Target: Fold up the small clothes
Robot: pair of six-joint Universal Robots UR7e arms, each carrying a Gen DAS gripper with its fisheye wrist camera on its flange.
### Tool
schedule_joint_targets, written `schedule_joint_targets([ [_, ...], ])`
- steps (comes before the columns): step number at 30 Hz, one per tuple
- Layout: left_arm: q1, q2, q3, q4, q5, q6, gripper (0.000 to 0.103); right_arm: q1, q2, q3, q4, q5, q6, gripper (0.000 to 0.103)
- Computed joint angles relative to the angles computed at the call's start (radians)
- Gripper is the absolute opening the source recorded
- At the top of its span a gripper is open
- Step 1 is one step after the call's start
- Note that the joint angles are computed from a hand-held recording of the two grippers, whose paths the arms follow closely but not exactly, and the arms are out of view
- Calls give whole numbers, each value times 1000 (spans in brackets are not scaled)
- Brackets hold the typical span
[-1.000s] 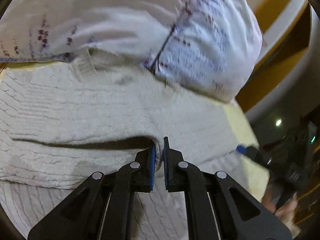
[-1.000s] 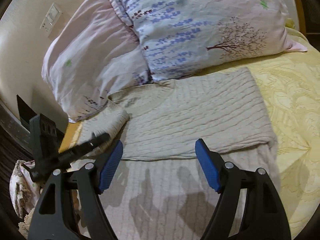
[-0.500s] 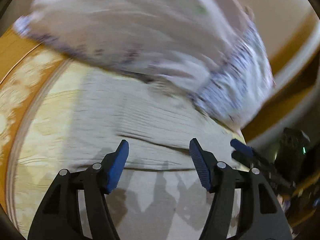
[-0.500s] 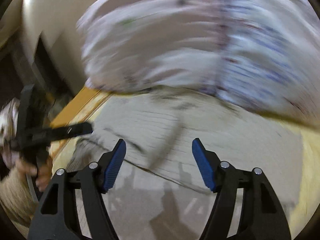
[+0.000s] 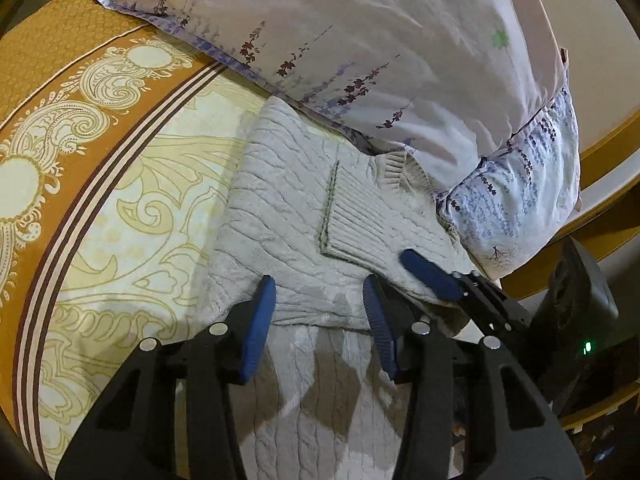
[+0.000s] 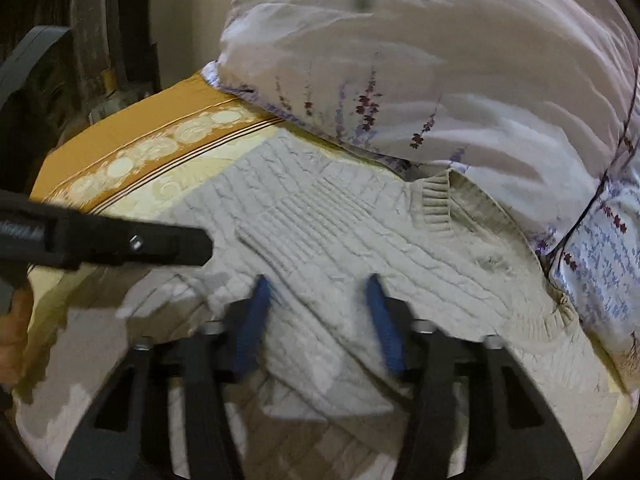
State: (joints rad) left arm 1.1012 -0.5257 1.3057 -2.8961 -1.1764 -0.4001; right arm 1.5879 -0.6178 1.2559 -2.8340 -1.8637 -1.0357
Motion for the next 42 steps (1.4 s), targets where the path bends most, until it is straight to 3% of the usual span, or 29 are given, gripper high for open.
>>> schedule_joint_targets([
  [1,0,3,-3,-1,0,2,48,-5,-6,-3,13,23,31,15],
  [4,0,4,-3,-2,2,10,48,-16,-29,14,-3,62,88,4],
  [6,-1,5,-4,-3,4,12,48,-25,-55,42,-63,87,129,4],
  [9,0,5,-3,-9,1,18,48,-59,-125,93,-132,149,265,5],
  [12,0,4,0,-13,0,21,48,-117,-219,163,-201,200,447,5],
  [15,0,4,2,-17,0,25,48,-169,-277,202,-224,190,606,5],
  [17,0,5,3,-21,0,27,48,-214,-307,204,-158,195,724,5],
  [20,0,6,0,-19,3,31,48,-274,-325,161,46,297,841,11],
  [22,0,6,-1,-16,3,33,48,-303,-328,150,93,379,882,16],
  [25,0,6,0,-20,-1,28,48,-325,-329,142,96,441,920,34],
  [28,0,8,-3,-20,-4,26,48,-324,-317,128,45,396,944,35],
  [29,1,8,-3,-21,-3,27,48,-319,-310,118,39,371,946,33],
  [30,0,9,-3,-22,-5,29,48,-314,-295,89,58,333,938,21],
  [32,-1,10,-5,-19,1,32,50,-309,-280,54,93,306,913,8],
  [36,-11,5,-5,-12,-2,53,65,-306,-312,110,-13,332,837,6],
  [38,-22,-4,15,-47,2,82,65,-306,-325,131,-73,332,834,6],
  [42,-58,-31,75,-115,61,174,67,-306,-314,117,-105,219,849,6],
])
